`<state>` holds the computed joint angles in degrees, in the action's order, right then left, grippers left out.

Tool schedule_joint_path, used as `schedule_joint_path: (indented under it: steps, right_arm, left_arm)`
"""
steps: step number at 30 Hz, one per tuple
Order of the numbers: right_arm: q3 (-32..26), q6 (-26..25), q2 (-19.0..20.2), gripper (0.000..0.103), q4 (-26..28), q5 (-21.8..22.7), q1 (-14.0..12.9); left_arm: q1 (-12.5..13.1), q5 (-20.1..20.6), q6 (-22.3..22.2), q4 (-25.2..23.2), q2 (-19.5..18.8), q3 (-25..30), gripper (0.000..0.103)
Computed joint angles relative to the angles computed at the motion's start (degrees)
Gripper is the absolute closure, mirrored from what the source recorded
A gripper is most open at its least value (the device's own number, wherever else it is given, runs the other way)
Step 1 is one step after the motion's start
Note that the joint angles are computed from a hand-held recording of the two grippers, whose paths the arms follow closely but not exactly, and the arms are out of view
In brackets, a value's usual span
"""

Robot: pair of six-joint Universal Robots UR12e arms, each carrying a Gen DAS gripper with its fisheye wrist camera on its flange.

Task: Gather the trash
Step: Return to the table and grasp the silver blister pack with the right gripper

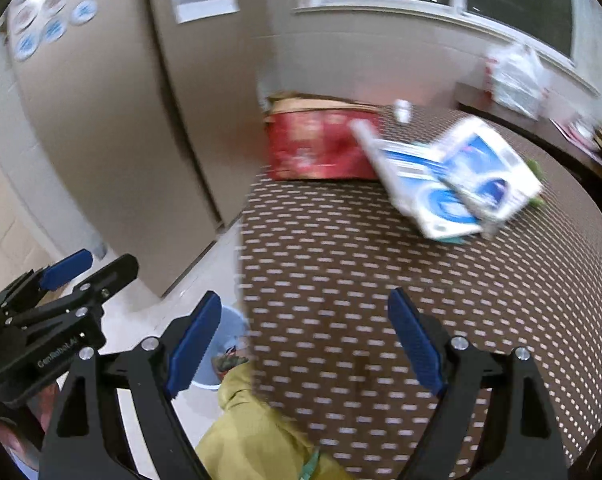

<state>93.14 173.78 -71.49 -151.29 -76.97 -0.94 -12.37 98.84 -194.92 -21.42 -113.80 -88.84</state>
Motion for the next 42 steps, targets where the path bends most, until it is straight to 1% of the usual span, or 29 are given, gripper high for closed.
schedule_joint_path:
  steps: [2, 4, 6, 8, 11, 13, 15, 16, 19, 20, 21, 22, 24, 27, 28, 29, 30, 31, 32, 33, 34, 36, 39, 40, 41, 42]
  right_arm:
    - [-0.1, 1.6, 0.0, 0.019, -0.2, 0.0, -1.6]
    - [-0.3, 3.0, 0.2, 0.019, -0.4, -0.2, -2.9]
    - [-0.6, 3.8, 0.5, 0.019, -0.6, -0.1, -4.2]
    - [-0.9, 4.1, 0.8, 0.019, -0.6, 0.7, -5.4]
    - [-2.1, 5.1, 1.8, 0.019, -0.2, 1.8, -6.9]
    - [-3.1, 4.1, 2.6, 0.02, -0.2, 2.5, -7.4]
    - [-4.1, 2.9, 3.3, 0.02, -0.4, 2.2, -7.5]
    - [-4.7, 1.6, 3.8, 0.02, -0.6, 2.4, -7.6]
    - [-6.9, -1.9, 5.4, 0.021, 0.2, 2.9, -7.4]
    - [-7.7, -2.7, 6.0, 0.023, 0.6, 3.0, -7.4]
    - [-8.4, -3.3, 6.4, 0.027, 1.3, 3.5, -7.3]
    - [-9.5, -4.4, 7.1, 0.031, 2.5, 5.2, -7.4]
    - [-11.2, -5.9, 8.3, 0.034, 4.0, 7.2, -7.5]
    - [-13.7, -7.3, 10.0, 0.039, 6.6, 5.8, -6.9]
    - [-14.4, -7.5, 10.5, 0.042, 7.4, 5.9, -6.8]
    - [-14.6, -7.7, 10.8, 0.049, 7.4, 6.9, -6.9]
    - [-15.2, -7.9, 11.1, 0.053, 8.7, 8.0, -7.1]
    - [-15.4, -7.7, 11.3, 0.061, 9.1, 8.6, -7.2]
    - [-15.5, -7.7, 11.5, 0.072, 9.1, 9.3, -7.4]
    - [-15.5, -8.0, 11.5, 0.078, 9.4, 10.5, -7.6]
    - [-15.3, -8.0, 11.4, 0.081, 9.6, 11.9, -8.0]
    - [-14.4, -7.4, 10.7, 0.083, 9.5, 12.3, -8.4]
    - [-11.9, -5.8, 9.1, 0.083, 7.1, 12.4, -9.2]
    - [-10.8, -5.0, 8.4, 0.083, 5.9, 12.6, -9.5]
    - [-10.0, -4.2, 7.9, 0.083, 5.0, 12.6, -9.8]
    - [-9.2, -3.4, 7.3, 0.083, 4.2, 12.6, -10.1]
  left_arm:
    - [-0.9, 0.0, 1.2, -0.3, -1.1, 1.8, 0.031]
    - [-1.6, 0.1, 1.6, 0.7, -2.0, 2.8, 0.031]
    - [-2.1, -1.4, 2.1, 0.7, -2.8, 4.2, 0.031]
    - [-2.6, -1.6, 1.1, 0.3, -3.6, 5.6, 0.031]
    - [-3.2, -3.0, 0.4, 2.0, -4.6, 7.0, 0.031]
    - [-3.7, -3.8, 1.0, 1.9, -5.6, 8.7, 0.031]
    - [-3.8, -5.2, 1.5, 1.0, -6.2, 9.9, 0.031]
    - [-3.8, -6.5, 1.7, 0.1, -6.8, 11.0, 0.031]
    - [-4.1, -7.2, 1.5, -1.1, -8.0, 13.1, 0.031]
    - [-4.1, -7.5, 1.7, -1.2, -8.2, 13.5, 0.03]
    - [-4.1, -8.0, 2.0, -1.5, -8.6, 14.1, 0.029]
    - [-4.1, -8.3, 2.1, -1.5, -8.9, 14.5, 0.028]
    - [-4.1, -8.6, 2.2, -1.7, -9.4, 15.4, 0.026]
    - [-3.9, -9.8, 2.0, -1.8, -10.1, 16.5, 0.023]
    - [-3.8, -10.5, 1.9, -2.1, -10.4, 17.1, 0.023]
    - [-3.8, -11.0, 1.7, -2.5, -10.7, 17.6, 0.022]
    - [-3.7, -11.4, 1.5, -3.0, -11.1, 18.2, 0.021]
    - [-3.7, -12.0, 1.3, -3.5, -11.4, 18.8, 0.021]
    - [-3.7, -12.7, 1.1, -3.9, -11.7, 19.3, 0.02]
    - [-3.6, -13.7, 1.0, -4.3, -12.1, 19.9, 0.019]
    - [-3.5, -14.7, 0.7, -5.1, -12.7, 20.8, 0.019]
    - [-3.6, -15.6, 0.3, -7.0, -13.9, 22.6, 0.019]
    - [-3.8, -16.1, -0.6, -8.1, -15.6, 24.6, 0.019]
    - [-3.7, -16.9, -1.1, -7.9, -16.1, 25.0, 0.019]
    - [-3.6, -17.9, -1.8, -7.5, -16.6, 25.3, 0.019]
    - [-3.6, -18.2, -3.8, -7.7, -17.2, 26.0, 0.019]
